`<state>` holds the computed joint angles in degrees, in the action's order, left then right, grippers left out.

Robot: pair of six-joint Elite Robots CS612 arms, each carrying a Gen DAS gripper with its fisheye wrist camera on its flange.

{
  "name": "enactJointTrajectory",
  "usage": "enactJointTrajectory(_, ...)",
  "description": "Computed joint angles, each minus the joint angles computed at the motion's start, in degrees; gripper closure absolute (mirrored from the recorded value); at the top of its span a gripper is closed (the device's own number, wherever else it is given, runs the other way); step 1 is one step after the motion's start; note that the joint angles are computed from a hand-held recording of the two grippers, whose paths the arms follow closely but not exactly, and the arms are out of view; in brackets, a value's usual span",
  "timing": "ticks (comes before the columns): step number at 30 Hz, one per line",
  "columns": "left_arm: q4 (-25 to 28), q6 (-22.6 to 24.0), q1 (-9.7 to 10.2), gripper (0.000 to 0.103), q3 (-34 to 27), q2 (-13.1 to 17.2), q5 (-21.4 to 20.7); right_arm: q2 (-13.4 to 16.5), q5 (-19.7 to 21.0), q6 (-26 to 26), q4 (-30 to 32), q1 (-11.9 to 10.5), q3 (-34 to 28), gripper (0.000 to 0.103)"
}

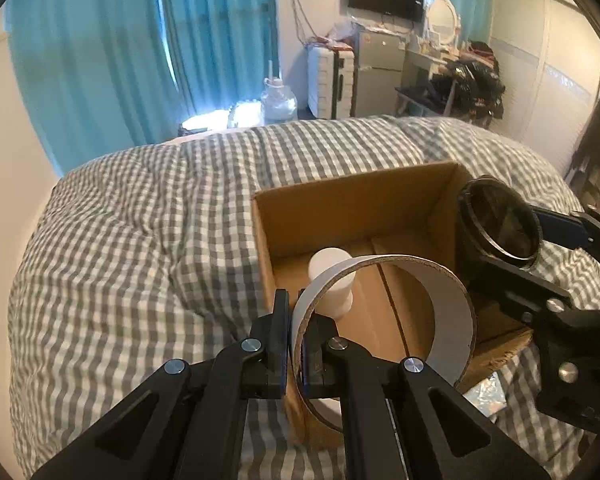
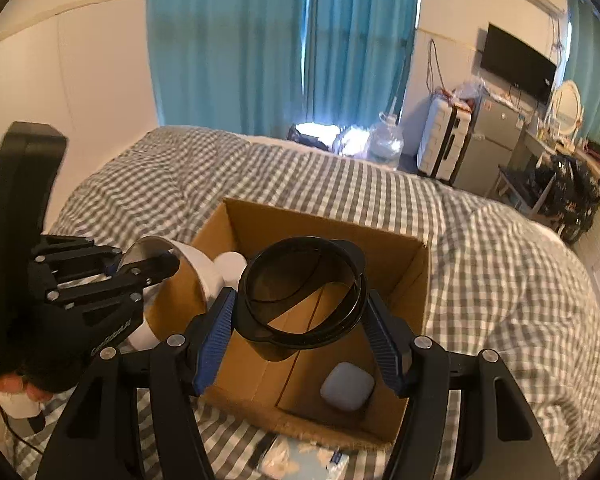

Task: Organize objects
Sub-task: 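Lower the ring band and black strap into the box and release both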

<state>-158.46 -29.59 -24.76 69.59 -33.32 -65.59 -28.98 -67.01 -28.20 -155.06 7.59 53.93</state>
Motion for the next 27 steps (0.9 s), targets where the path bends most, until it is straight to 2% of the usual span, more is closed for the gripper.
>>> enactJointTrajectory(6, 2.06, 2.18, 0.01, 0.098, -3.03, 1.99, 0.47, 2.78, -0.93, -0.23, 3.36, 0.06, -3.97, 0.040)
enactJointTrajectory(13, 3.69, 2.82, -0.01, 0.098, -4.57, 3.03, 0.30, 3.62, -1.27, -0.02, 4.70, -0.09, -4.90, 0.040)
enactJointTrajectory(16, 3.47, 2.93, 0.09, 0.097, -4.72, 3.12, -0.78, 3.32, -0.41, 0.76, 4.69, -0.33, -4.56, 0.040)
enactJointTrajectory(18, 3.31, 2.39, 0.38, 0.095, -4.45, 2.79, -3.65, 3.06, 1.33, 1.92, 4.44, -0.69, -4.33, 0.040)
enactJointTrajectory(20, 2.58, 2.16, 0.53, 0.088, -3.85, 2.33, -5.72, 2.49, 3.08, 3.52, 3.32, -1.08, -3.58, 0.040)
enactJointTrajectory(22, 2.48, 2.10, 0.28, 0.072, -3.29, 1.82, -5.03, 1.67, 4.52, 5.10, 1.73, -1.50, -2.54, 0.033)
enactJointTrajectory(23, 2.87, 2.00, 0.11, 0.067, -3.11, 1.53, -4.21, 1.25, 4.90, 5.60, 0.87, -1.63, -1.95, 0.031)
enactJointTrajectory(25, 3.29, 1.65, -0.11, 0.043, -2.57, 0.82, -3.67, 0.11, 5.60, 6.38, -1.17, -1.99, -0.38, 0.030)
enactJointTrajectory(26, 3.30, 1.44, -0.23, 0.037, -2.30, 0.46, -3.49, -0.66, 6.05, 6.69, -2.27, -2.21, 0.71, 0.030)
enactJointTrajectory(27, 3.15, 1.31, -0.42, 0.025, -1.83, -0.01, -2.97, -1.36, 6.52, 6.96, -3.17, -2.47, 1.62, 0.028)
